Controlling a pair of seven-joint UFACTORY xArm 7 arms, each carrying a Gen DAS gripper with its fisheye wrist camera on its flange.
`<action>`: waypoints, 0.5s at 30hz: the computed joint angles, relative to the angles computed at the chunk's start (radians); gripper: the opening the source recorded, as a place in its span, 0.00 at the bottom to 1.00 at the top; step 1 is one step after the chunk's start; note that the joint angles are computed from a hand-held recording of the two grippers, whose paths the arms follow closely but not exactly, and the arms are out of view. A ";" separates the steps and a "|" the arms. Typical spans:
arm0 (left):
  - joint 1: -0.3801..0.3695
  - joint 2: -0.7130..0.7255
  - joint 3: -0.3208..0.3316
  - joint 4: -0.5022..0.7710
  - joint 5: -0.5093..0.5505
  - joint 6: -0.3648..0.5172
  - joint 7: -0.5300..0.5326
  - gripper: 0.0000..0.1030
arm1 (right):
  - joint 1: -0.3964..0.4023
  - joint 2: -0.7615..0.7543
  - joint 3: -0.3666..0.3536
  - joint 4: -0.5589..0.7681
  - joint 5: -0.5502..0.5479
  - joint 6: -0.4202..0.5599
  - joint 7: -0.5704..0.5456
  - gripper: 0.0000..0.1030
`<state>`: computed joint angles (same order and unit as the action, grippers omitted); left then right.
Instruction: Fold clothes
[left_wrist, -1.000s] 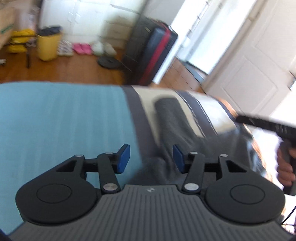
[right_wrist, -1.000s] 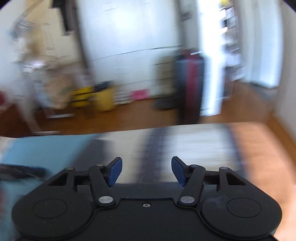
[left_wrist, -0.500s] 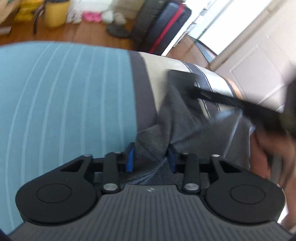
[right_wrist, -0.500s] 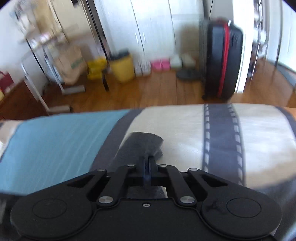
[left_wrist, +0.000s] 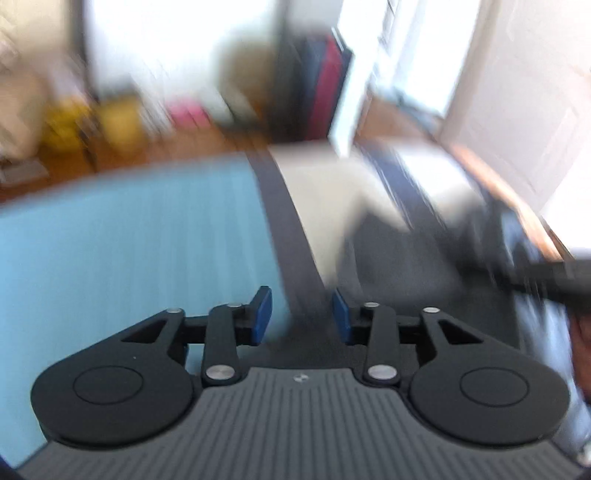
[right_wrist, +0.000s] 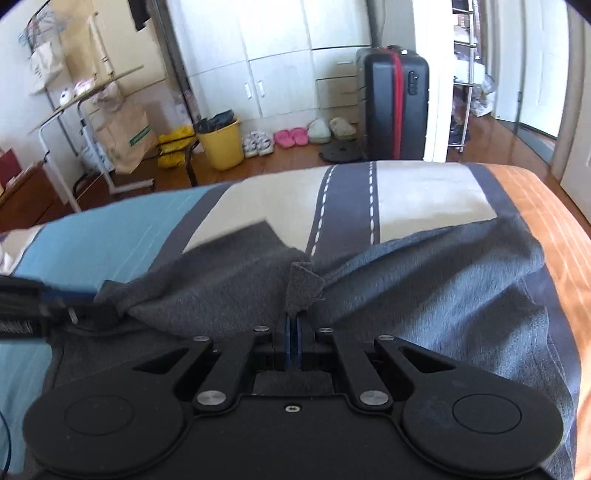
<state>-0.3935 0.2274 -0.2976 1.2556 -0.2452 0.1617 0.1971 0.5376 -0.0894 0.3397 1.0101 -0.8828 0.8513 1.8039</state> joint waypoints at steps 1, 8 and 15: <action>-0.009 -0.003 0.009 -0.010 0.029 -0.063 -0.028 0.52 | 0.000 0.004 0.006 0.003 -0.015 0.016 0.048 0.05; 0.076 0.254 -0.107 0.366 -0.175 0.281 0.119 0.53 | 0.009 0.025 -0.007 0.002 -0.090 0.023 0.172 0.05; 0.002 0.400 -0.045 0.576 -0.154 0.522 0.090 0.53 | 0.022 0.044 -0.008 0.030 -0.106 0.065 0.068 0.05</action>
<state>-0.3915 0.6273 -0.3422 1.8320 -0.3995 0.6833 0.2868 0.5592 -0.0453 0.3322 1.0400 -0.9885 0.9164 1.8720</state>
